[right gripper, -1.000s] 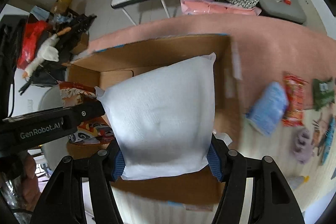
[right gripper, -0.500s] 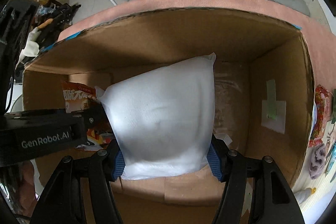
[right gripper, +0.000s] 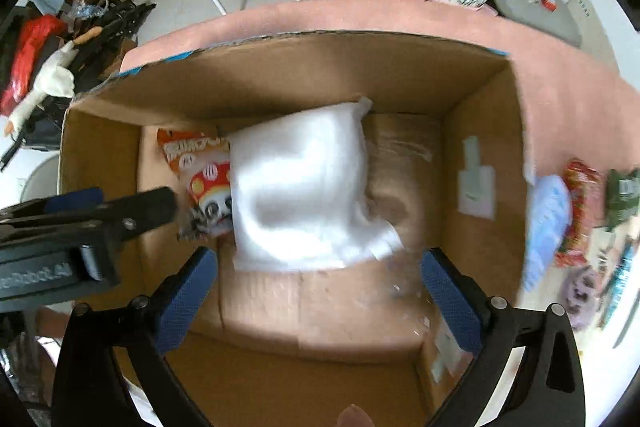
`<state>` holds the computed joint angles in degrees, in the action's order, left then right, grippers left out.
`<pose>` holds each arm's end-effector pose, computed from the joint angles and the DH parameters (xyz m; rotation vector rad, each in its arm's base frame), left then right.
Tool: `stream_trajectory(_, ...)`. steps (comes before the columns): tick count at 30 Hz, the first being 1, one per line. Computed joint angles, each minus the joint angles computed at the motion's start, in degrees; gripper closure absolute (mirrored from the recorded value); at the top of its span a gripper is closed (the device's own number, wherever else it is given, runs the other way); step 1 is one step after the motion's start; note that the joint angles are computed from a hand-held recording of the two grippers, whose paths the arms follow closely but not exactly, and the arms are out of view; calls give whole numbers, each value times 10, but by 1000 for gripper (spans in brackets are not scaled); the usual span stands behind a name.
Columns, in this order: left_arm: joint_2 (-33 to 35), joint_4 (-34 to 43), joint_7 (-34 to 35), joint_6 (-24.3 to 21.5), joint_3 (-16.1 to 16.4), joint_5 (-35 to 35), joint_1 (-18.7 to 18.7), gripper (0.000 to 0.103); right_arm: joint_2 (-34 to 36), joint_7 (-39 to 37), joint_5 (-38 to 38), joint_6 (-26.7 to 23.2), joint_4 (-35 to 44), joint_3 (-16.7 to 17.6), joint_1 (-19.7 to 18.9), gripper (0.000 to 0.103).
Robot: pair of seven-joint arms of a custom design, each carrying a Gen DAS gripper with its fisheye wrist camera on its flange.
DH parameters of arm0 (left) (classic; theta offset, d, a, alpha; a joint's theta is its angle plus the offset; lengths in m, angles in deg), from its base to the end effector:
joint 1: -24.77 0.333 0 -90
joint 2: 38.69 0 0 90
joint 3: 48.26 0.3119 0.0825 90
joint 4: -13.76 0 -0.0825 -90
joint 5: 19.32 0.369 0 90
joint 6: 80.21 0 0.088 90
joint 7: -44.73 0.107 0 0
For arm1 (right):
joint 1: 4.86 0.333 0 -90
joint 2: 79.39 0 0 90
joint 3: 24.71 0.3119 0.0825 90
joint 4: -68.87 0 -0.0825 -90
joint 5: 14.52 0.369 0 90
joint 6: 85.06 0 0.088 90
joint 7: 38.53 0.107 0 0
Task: Organize soft objects
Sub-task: 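Carry both items into the cardboard box and open both tools, then lift both tools out of the box toward the remaining items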
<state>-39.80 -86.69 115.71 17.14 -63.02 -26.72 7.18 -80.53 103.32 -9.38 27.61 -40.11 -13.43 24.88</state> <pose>0.4478 -0.2994 0.5583 1.8917 -2.3463 0.0111 0.4104 0.3656 0.5128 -1.9113 2.3860 0.1260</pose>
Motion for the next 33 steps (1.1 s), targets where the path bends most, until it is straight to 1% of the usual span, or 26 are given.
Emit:
stream_trajectory(3, -56, -43, -2, 17, 0, 10, -3, 3, -18, 14, -25, -23, 2, 10, 9, 0)
stream_trajectory(5, -80, -62, -2, 29, 0, 14, -7, 3, -38, 27, -37, -37, -2, 17, 14, 0)
stream_trajectory(12, -187, -129, -24, 60, -2, 39, -26, 0, -106, 70, -58, -52, -25, 49, 26, 0)
stream_trajectory(16, -231, -149, -33, 67, 0, 47, -36, 0, -140, 97, -78, -71, -20, 72, 29, 0)
stream_trajectory(20, -259, -154, -40, 59, 4, 45, -45, 0, -164, 113, -84, -83, -13, 89, 30, 0)
stream_trajectory(21, -263, -154, -43, 56, 4, 45, -46, 0, -168, 119, -87, -86, -12, 94, 30, 0)
stream_trajectory(24, -269, -145, -44, 48, 2, 38, -54, 0, -190, 125, -70, -72, -25, 98, 33, 0)
stream_trajectory(26, -266, -128, -50, 41, -8, 47, -58, 0, -214, 130, -56, -63, -43, 97, 32, 0)
stream_trajectory(29, -238, -85, -58, 36, -32, 69, -66, 0, -259, 126, -22, -47, -82, 88, 25, 0)
stream_trajectory(31, -209, -47, -64, 32, -54, 94, -74, 0, -305, 124, -3, -51, -114, 79, 15, 0)
stream_trajectory(33, -168, -3, -76, 32, -81, 129, -83, 0, -366, 125, 24, -56, -160, 61, 1, 0)
